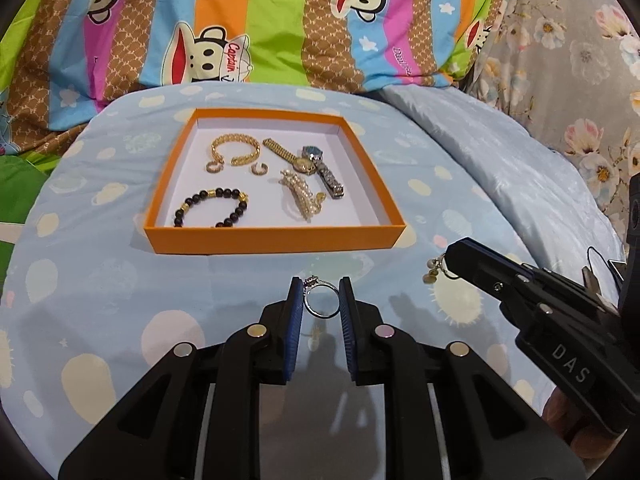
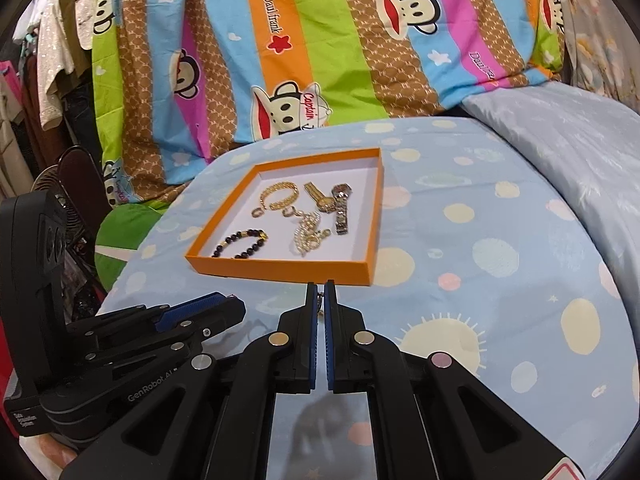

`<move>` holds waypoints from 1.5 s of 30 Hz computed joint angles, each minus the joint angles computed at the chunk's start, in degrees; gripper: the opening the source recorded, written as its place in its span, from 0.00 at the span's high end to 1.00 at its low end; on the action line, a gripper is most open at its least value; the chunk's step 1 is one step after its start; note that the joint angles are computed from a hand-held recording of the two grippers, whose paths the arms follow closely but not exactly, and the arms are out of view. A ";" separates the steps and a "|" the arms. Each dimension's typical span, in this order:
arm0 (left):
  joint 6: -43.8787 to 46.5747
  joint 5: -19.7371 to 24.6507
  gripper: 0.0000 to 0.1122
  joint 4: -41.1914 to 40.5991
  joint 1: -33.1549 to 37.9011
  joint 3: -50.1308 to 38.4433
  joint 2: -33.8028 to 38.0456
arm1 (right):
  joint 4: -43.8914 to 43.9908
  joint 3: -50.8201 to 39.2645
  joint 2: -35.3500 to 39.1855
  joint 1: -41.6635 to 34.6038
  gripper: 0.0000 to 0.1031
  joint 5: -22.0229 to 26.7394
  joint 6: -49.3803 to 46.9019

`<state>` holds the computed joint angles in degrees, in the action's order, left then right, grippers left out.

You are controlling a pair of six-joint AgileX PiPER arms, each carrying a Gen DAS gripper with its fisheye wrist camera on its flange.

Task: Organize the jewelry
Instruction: 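Carry the ring and charm earring into the box and open both tools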

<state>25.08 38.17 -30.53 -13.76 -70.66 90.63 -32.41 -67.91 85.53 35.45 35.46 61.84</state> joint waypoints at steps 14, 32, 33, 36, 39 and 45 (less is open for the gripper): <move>2.75 3.75 0.84 -3.64 6.28 -1.82 -4.07 | 5.51 -3.14 -2.74 0.18 0.97 0.89 -4.66; -6.52 3.59 0.84 4.93 6.46 -26.03 13.16 | 20.95 -29.23 15.94 -10.54 0.97 2.62 -27.13; -7.79 4.12 0.84 6.12 6.09 -29.10 15.22 | 22.19 -31.71 17.65 -11.28 0.97 2.95 -28.41; -10.96 5.43 0.84 9.01 5.41 -36.20 19.78 | 26.09 -38.83 22.30 -13.27 0.98 4.21 -31.58; -14.05 7.37 0.84 11.51 4.86 -43.51 24.35 | 26.56 -47.05 27.64 -14.27 0.97 6.53 -32.35; -17.68 10.83 0.84 14.45 3.72 -52.48 31.30 | 30.56 -66.94 41.18 -16.93 0.97 15.62 -33.76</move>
<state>7.40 48.99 -16.08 -10.04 -123.14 121.92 -1.84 -134.85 126.72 18.52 51.08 28.08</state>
